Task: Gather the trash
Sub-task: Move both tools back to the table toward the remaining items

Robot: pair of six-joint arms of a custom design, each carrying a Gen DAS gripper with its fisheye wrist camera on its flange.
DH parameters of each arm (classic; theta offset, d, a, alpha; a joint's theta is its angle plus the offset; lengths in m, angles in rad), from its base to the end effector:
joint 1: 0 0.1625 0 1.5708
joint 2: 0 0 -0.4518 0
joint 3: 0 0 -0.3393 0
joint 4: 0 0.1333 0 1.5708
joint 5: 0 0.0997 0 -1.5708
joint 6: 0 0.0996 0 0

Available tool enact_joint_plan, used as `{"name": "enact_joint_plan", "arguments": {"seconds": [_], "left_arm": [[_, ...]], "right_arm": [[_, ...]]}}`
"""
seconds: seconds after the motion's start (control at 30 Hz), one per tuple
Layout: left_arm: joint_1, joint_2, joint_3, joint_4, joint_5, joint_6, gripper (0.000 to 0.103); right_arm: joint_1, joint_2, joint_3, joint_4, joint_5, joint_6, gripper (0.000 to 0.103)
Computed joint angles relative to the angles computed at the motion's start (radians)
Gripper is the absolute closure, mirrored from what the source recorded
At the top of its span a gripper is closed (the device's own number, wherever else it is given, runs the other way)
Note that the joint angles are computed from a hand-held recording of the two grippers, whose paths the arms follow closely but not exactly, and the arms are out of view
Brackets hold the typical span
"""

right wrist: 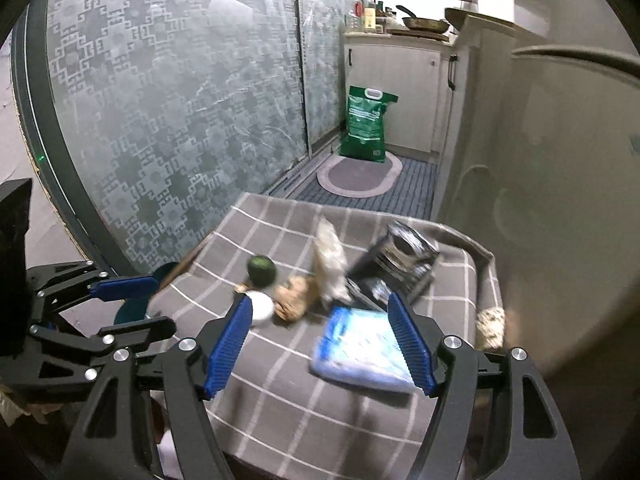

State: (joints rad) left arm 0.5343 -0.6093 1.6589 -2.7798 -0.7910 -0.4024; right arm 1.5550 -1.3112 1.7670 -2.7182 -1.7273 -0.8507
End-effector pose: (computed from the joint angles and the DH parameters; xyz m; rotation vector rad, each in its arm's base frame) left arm -0.4551 -0.5055 0.0727 0.7093 2.4279 -0.8365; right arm 0.1089 -0.5620 0.4376 0.9907 -2.4156 0.7675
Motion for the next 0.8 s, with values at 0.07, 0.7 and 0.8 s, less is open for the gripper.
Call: {"name": "enact_joint_plan", "arguments": {"seconds": [0.07, 0.7, 0.8], "left_arm": [[0.007, 0.019, -0.029, 0.025, -0.017, -0.005, 0.056], [0.057, 0.146, -0.248, 0.225, 0.017, -0.038, 0.055], [0.061, 0.156, -0.260, 0.227, 0.030, -0.027, 0.055]], "right_arm": [[-0.014, -0.012, 0.000, 0.007, 0.006, -0.004, 0.032], [-0.109, -0.060, -0.025, 0.068, 0.048, -0.003, 0.032], [-0.115, -0.062, -0.026, 0.070, 0.045, -0.010, 0.032]]}}
